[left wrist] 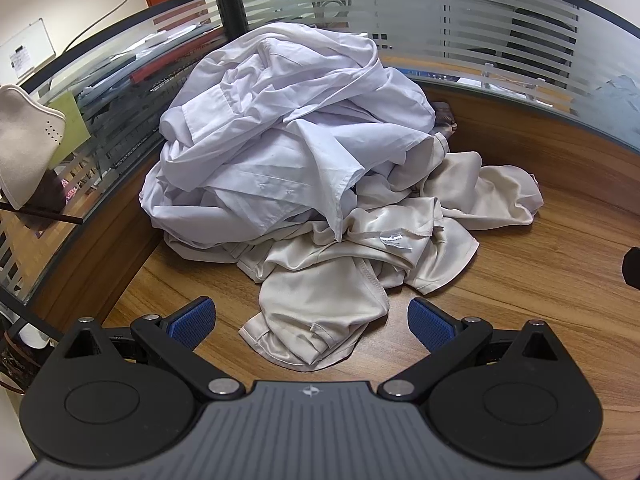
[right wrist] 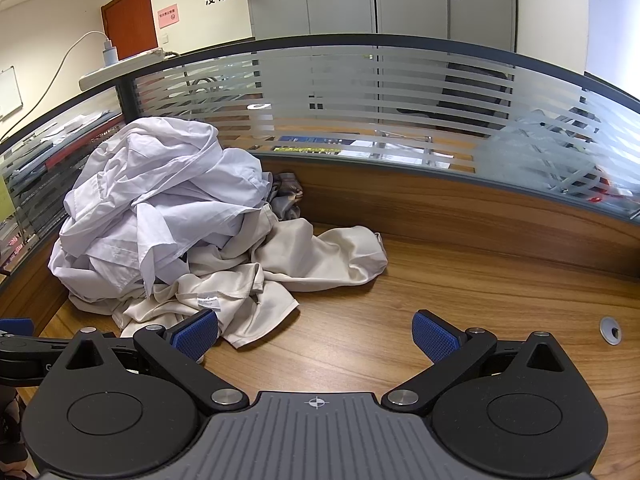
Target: Fold clothes
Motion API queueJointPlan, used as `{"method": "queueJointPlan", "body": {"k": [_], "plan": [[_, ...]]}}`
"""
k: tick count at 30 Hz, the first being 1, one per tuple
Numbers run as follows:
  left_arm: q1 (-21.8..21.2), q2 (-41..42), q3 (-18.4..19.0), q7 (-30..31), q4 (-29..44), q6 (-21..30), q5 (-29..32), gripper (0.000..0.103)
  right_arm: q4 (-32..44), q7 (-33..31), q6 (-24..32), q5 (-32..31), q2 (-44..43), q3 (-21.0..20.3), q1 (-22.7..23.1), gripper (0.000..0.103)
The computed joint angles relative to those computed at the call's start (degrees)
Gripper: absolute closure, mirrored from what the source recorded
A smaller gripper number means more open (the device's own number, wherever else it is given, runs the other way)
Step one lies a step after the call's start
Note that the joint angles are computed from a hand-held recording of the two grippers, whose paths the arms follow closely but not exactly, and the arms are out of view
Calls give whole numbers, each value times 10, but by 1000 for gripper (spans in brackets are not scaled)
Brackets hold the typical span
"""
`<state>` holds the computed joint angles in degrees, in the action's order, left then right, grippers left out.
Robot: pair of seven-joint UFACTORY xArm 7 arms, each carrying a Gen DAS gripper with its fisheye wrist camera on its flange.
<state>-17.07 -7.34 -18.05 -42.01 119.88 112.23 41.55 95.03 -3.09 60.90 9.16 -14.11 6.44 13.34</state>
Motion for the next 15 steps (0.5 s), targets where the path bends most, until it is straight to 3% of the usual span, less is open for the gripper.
{"method": "queueJointPlan", "body": {"k": [15], "plan": [[-7, 7, 8, -5, 7, 4, -3, 0, 10, -3, 10, 0, 8, 0, 0, 0]]}}
